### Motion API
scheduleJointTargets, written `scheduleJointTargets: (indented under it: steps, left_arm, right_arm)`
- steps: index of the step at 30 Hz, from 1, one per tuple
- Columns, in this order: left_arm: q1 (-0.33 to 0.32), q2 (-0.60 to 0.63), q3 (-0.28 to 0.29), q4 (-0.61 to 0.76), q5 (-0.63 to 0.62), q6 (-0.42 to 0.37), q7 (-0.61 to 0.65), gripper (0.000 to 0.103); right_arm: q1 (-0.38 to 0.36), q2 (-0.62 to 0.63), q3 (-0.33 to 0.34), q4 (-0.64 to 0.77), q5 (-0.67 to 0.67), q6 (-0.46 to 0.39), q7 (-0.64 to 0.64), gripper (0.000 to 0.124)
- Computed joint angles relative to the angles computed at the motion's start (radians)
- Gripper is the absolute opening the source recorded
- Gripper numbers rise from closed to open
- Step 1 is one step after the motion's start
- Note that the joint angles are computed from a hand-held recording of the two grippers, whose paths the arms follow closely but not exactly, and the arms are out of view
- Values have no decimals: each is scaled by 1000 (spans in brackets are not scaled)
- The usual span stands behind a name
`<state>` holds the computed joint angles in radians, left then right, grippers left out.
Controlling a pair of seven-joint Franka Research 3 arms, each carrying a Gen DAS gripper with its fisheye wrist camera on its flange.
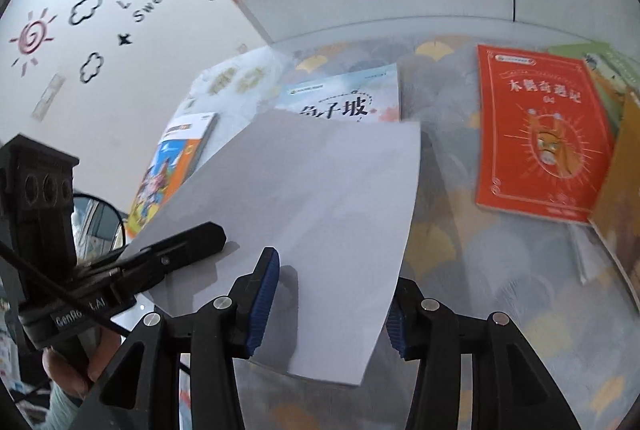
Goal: Organize books
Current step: 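Lift the white board and carry it upright in the left tool, then lower the white board onto the table and open the left tool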
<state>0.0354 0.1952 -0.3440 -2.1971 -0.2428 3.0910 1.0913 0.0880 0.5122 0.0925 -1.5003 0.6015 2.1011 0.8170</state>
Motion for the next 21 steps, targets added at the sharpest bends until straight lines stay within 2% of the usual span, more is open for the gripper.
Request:
scheduleJointTargets:
  steps: [2, 3, 5, 6, 8, 9, 11, 12, 13, 14, 16, 17, 21]
  left_arm:
    - [53, 29, -43, 22, -47, 2, 47, 21]
    - [106, 54, -90, 39, -94, 5, 90, 23]
    - [136, 76, -108, 51, -115, 6, 108, 28]
    - [121, 84, -81, 55, -103, 2, 84, 29]
    - [133, 96, -82, 59, -104, -6, 74, 32]
    - [117, 100, -57, 61, -88, -23, 48, 34]
    - [56, 94, 22, 57, -29, -56, -27, 35]
    - [11, 91, 79, 57, 20, -87, -86, 32]
    - [-8, 88, 106, 56, 51, -110, -122, 32]
    - [-11, 84, 113, 48, 74, -121, -148, 32]
    - [40, 81, 54, 28, 12, -96, -94, 33]
    - [41, 80, 51, 22, 8, -94, -97, 33]
    - [-55, 72, 147, 31, 137, -145, -218, 33]
  right_arm:
    - [25, 39, -3, 44, -25, 23, 33, 47]
    - [31, 59, -2, 71, -33, 24, 53, 47]
    - [38, 113, 2, 145, -43, 0, 101, 47]
    - [39, 136, 5, 178, -49, -12, 119, 47]
    - [48, 177, 8, 231, -72, -28, 143, 47]
    - [54, 189, 8, 245, -85, -27, 149, 47]
    - [69, 214, 4, 271, -117, -26, 169, 47]
    - [73, 228, 3, 284, -130, -29, 180, 47]
    - [76, 236, 2, 291, -139, -29, 188, 47]
    - [79, 248, 0, 302, -150, -30, 201, 47]
    - [80, 278, -2, 336, -164, -45, 230, 47]
    - [78, 297, -3, 360, -168, -61, 252, 47]
    - [84, 289, 4, 345, -180, -28, 256, 47]
